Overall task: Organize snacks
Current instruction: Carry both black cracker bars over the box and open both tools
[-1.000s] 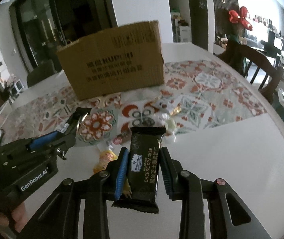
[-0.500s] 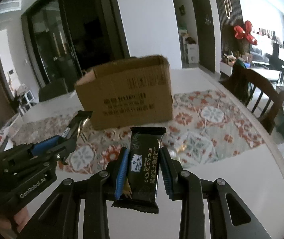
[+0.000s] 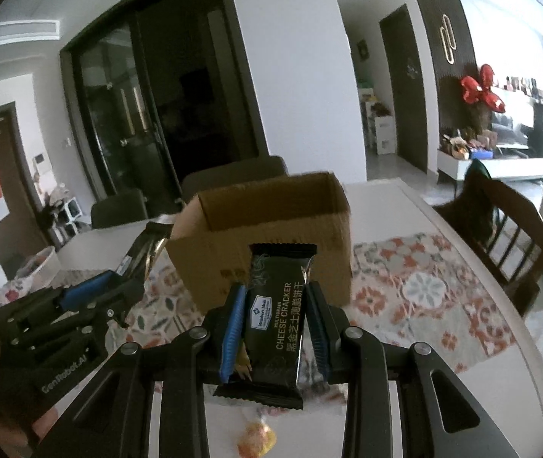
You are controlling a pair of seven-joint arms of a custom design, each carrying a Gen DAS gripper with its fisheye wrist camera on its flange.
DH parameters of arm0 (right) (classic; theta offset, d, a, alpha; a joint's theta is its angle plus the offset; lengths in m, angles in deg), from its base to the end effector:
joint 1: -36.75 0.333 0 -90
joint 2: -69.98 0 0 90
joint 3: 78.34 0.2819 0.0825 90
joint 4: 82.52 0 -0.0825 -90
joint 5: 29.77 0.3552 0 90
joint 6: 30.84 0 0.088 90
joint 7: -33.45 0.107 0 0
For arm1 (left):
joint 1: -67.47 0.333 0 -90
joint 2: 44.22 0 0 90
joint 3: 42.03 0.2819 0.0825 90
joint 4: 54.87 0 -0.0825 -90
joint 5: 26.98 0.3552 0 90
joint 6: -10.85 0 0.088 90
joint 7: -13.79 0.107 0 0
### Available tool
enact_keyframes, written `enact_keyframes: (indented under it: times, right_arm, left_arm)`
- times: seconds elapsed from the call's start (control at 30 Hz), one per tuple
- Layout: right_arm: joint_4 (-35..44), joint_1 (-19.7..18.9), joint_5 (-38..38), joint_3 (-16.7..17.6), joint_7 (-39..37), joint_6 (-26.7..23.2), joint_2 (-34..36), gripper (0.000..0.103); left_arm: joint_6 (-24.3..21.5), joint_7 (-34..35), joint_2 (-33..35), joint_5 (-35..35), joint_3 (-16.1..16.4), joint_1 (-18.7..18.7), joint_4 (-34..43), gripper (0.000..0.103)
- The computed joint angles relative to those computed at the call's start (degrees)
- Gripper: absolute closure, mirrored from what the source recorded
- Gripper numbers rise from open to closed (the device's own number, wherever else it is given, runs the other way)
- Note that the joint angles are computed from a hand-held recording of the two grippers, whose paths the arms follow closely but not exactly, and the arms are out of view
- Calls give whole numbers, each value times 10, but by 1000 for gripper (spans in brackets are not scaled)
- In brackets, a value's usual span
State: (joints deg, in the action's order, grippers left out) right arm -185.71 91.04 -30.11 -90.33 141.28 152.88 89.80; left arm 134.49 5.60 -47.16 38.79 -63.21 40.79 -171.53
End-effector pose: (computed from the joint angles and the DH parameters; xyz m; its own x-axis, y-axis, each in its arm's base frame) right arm 0.4693 0.4519 0.4745 0.5554 -0.8083 -0.1955 -0.5015 -0.1380 -0.8541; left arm 0.3887 -0.3785 0.4817 0.2752 -0.9612 -0.0178 -0.5068 -0.1293 -0.8523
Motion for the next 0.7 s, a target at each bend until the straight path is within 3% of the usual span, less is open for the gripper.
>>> enact_keyframes:
  times: [0.4, 0.7]
  right_arm:
    - [189, -83, 12, 76, -62, -47, 96, 70]
    - [393, -131, 33, 132, -101, -131, 216, 70]
  left_arm:
    - [2, 57, 19, 32, 19, 21, 47, 72]
    - [46, 83, 47, 47, 46, 40, 81, 72]
